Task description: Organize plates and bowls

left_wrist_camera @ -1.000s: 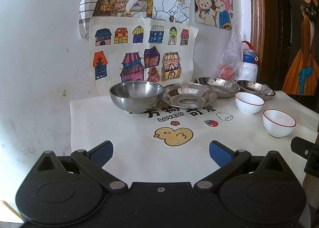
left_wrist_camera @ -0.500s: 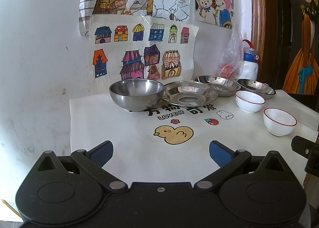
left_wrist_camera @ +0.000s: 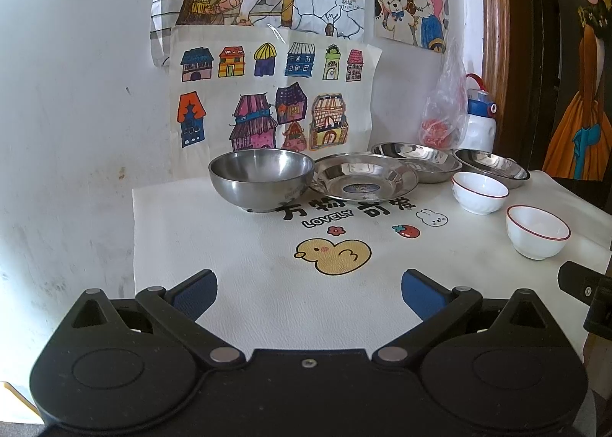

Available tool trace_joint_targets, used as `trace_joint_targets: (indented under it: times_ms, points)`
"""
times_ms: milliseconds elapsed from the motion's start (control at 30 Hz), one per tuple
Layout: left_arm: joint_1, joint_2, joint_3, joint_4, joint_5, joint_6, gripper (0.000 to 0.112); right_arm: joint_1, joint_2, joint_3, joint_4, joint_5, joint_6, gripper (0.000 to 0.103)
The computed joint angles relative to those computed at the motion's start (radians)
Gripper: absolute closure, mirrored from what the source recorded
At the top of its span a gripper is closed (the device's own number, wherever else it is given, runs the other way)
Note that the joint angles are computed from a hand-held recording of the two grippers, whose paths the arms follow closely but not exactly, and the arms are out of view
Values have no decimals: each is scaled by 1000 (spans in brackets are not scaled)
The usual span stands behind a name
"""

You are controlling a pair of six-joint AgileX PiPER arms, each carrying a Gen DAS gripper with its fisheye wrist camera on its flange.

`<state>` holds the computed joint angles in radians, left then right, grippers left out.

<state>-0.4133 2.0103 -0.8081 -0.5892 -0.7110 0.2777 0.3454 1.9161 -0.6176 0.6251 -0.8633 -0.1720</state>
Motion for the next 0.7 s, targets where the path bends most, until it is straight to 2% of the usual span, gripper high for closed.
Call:
trace_joint_targets:
  times_ms: [700]
  points:
    - [4,9,-2,9,-1,-9,10,-8,10,-14,-3,17,-5,0]
